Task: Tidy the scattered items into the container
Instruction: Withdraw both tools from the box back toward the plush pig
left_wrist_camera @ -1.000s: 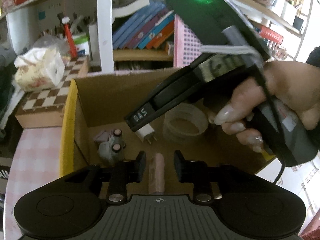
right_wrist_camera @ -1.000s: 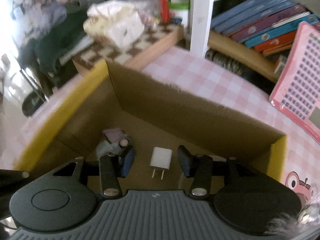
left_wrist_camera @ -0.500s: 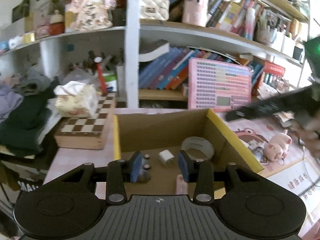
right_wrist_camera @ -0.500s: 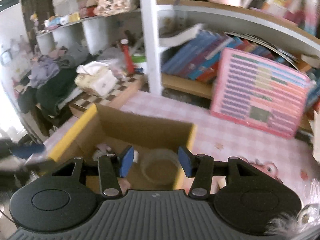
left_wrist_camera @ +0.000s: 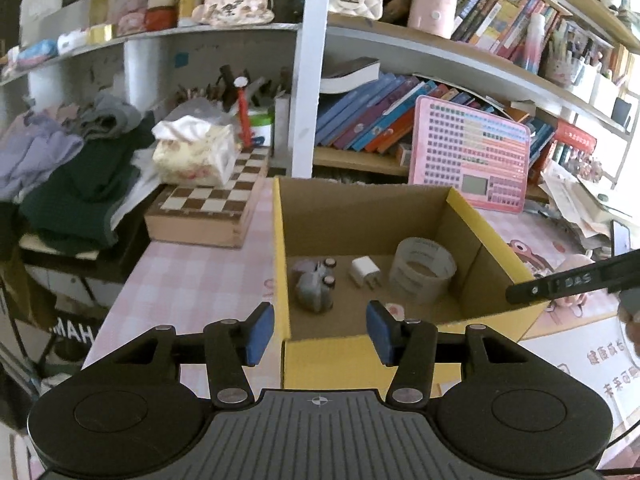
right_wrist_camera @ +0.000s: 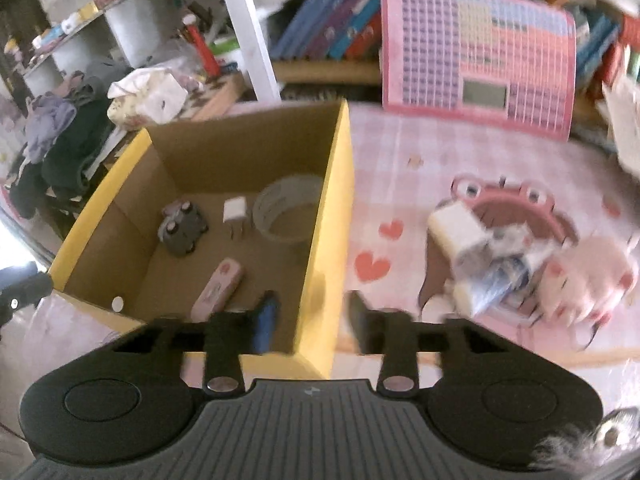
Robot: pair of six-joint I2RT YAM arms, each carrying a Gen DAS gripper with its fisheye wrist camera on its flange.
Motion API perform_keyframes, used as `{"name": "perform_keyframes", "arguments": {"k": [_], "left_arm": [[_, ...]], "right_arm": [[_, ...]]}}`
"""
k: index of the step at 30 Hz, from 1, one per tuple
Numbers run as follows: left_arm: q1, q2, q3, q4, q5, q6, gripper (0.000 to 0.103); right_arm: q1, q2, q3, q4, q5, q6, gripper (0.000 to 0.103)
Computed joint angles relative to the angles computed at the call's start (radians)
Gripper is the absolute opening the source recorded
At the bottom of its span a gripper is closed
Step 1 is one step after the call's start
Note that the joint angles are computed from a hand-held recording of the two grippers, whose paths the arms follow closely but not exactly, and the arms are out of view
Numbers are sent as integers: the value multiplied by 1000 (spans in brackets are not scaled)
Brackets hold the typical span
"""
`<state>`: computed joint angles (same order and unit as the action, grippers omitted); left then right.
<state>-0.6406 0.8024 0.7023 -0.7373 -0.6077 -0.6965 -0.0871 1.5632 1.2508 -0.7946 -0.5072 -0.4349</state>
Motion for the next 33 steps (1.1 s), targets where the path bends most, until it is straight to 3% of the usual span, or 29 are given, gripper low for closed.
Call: {"name": "perform_keyframes", "arguments": {"k": [3,11,18,20,22,23,27,33], "left_arm": [[-45,-15,0,-47,-28,-53,51],[-97,-61,9,-137,-72,-131,51],[-161,-81,18,-187,-112,-164,51],[-192,-79,25,-204,-128,-185,51],[-232,-78,37,-223,-150,-211,51],[-259,-76,46,-235,-165,-228,51],[-350,-64,71,-280,-210,-285,51],[-461,-50,93,-335,-248,-371,51]], "right_arm": [[-9,-34,-42,38,-9,49,13],[-8,-112,-108,59,5,142,13],[-2,-176,-162,79,14,145,15],[-5,-187,-178,96,9,156,17],[-28,-218,-205,109,-25,170,38],[-39,-248,-230,128,-36,173,42],[-90,-346,-284,128,-80,126,43],[-170,-434,-309,31,-131,47,43]]}}
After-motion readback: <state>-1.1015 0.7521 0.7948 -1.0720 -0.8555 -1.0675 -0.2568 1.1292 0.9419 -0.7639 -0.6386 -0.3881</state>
